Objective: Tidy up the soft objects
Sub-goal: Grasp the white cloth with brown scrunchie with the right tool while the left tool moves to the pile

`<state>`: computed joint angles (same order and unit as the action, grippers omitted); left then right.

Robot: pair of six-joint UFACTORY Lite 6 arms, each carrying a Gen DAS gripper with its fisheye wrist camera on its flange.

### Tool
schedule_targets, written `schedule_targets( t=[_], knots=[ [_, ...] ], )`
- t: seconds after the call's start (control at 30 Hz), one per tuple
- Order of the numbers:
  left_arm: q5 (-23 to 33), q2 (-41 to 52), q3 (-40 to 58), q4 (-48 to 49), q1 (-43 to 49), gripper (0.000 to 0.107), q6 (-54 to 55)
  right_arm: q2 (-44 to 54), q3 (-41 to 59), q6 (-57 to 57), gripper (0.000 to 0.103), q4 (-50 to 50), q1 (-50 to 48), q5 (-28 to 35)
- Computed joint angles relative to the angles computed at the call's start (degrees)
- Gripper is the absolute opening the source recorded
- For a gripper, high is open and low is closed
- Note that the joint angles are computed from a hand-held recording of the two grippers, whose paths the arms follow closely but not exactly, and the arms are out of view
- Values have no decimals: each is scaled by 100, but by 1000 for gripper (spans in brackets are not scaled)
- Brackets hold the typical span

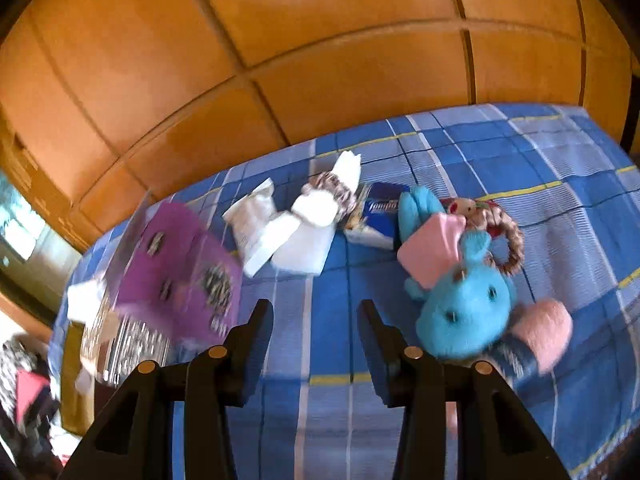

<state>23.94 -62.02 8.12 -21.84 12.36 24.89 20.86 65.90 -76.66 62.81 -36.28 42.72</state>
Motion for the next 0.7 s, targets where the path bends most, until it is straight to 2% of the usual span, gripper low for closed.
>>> schedule_targets(
  t=[0.17,0.27,0.4,0.47,0.53,0.57,0.63,0.7],
  knots=[
    [-365,377,119,1724,-1394,92,-2230,1473,1969,1298,45,-89,490,93],
    [-471,613,188,2261,-1881,92,-2954,2256,3118,2220,55,-483,834,-85],
    [-634,1019,283,2865,-2260,92,-3712,3347,4783,3631,59,-1543,1292,-146],
    [-712,1242,343,2843,-2314,92,-3735,3777,5435,4104,59,-2056,1467,-69],
    [-775,1342,350,2814,-2315,92,-3714,4240,6115,4768,59,-2981,1748,46],
    [-805,1421,375,2736,-2311,92,-3649,4289,6145,4883,59,-3247,1840,-26],
    [-818,1489,398,2521,-2282,92,-3451,3995,5570,4723,41,-3403,1957,-449],
    [-840,1523,409,2494,-2288,92,-3419,3652,5002,4339,34,-3092,1912,-735]
  ],
)
